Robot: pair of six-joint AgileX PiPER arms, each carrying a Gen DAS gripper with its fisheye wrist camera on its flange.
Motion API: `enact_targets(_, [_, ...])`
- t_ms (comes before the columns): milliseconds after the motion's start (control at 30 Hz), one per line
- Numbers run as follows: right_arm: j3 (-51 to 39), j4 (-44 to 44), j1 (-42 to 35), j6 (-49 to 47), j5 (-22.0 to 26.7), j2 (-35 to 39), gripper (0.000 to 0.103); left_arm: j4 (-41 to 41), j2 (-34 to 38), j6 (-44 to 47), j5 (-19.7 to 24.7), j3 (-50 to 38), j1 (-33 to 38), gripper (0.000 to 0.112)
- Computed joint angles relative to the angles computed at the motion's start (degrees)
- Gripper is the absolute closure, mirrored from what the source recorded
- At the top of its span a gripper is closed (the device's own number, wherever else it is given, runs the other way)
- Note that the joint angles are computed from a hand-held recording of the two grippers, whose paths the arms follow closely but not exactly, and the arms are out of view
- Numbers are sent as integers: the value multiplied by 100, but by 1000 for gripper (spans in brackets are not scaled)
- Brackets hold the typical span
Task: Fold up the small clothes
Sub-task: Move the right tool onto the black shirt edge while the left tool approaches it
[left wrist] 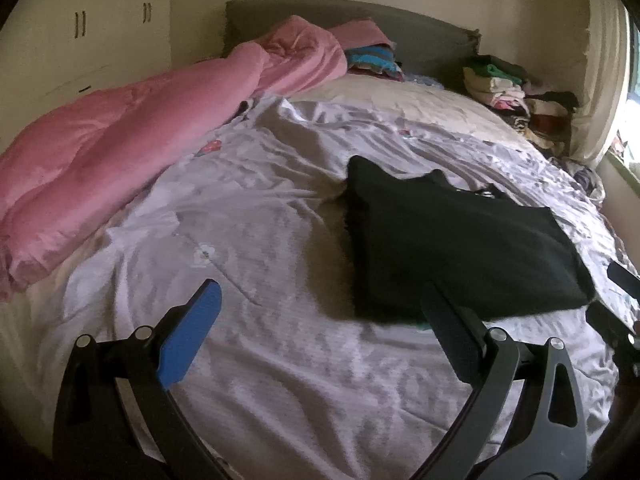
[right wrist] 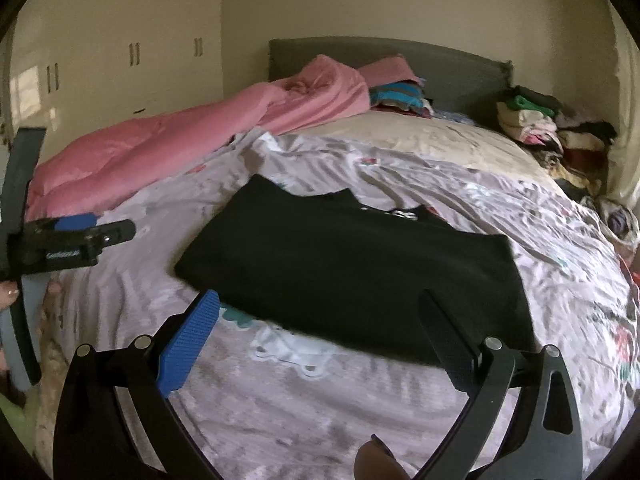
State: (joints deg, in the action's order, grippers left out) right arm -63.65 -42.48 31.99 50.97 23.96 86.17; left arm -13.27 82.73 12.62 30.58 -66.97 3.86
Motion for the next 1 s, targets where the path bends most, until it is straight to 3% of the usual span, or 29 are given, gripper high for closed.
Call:
enact_targets(633, [-1523,571,607,-1389,221,1732,5,1055,1264,-972,221,-1208,121,19])
enact_targets(1000, [-2506,0,794,-1415,947,2822,5,1254,2116,-1240,709,-2426,-95,19])
